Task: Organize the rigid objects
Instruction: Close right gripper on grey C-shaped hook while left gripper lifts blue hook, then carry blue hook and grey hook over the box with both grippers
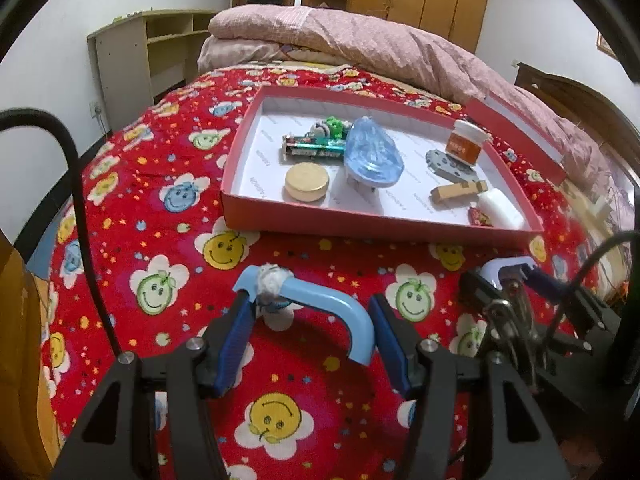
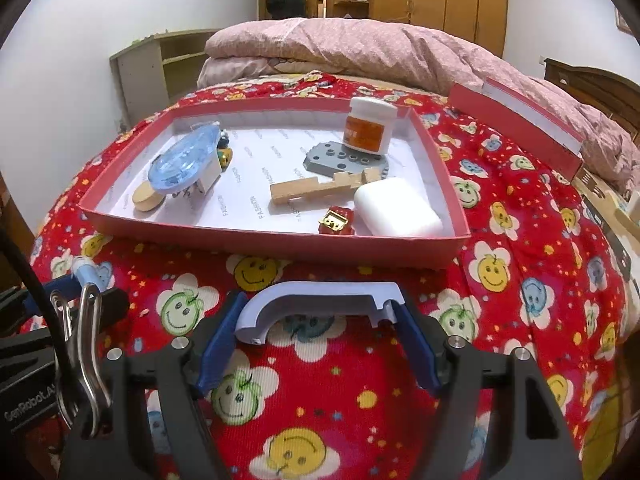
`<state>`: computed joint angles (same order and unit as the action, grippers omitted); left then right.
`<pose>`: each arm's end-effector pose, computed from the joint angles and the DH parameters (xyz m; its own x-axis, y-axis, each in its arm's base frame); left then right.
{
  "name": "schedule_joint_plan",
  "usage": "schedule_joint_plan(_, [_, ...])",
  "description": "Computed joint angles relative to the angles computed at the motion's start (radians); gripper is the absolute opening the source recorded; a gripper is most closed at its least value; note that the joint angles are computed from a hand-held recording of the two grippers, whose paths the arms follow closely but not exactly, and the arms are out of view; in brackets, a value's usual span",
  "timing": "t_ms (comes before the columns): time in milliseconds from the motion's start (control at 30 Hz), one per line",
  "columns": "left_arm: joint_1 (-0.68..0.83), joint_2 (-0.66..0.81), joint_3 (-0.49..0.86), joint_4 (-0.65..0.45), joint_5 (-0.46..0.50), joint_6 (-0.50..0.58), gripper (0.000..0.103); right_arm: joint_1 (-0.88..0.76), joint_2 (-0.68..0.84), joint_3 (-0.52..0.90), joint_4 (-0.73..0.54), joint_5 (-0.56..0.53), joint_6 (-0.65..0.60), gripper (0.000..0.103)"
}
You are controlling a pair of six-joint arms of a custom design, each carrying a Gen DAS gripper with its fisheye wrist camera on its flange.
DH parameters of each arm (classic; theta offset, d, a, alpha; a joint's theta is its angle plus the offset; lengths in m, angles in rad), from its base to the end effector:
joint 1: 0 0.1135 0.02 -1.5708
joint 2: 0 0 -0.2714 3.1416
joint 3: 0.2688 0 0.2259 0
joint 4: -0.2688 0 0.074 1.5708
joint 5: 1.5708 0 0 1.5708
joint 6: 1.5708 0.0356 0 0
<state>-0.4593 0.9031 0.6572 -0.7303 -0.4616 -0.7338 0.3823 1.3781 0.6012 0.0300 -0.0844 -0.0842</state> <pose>0.1299 -0.0466 0.2441 -0.6675 -0.3388 -0.6631 -0.3686 0.9241 -0.1012 0.2269 0.0944 0.1956 -0.5920 -0.3283 -0.7360 -0.4806 0.8769 -0.0046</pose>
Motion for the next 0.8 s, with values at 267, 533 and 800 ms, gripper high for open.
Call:
schedule_joint_plan(267, [-0.104,0.008,0.077,-0.075,-0.083,-0.061,0.061,-0.057,-0.098,-0.024,-0.043,-0.07,-0.008,0.075])
schedule_joint_plan(533, [-0.068,0.017,0.14,-0.088,-0.068,-0.029,0.061,-0.113,-0.168,-0.01,-0.085,-0.132,-0.022,0.075])
schedule_joint_plan(800, [0.046,0.087,0.214,-0.015,-0.013,0.098,0.061,-0.151,-0.119,0.083,-0.115,-0.184,-0.04,0.075])
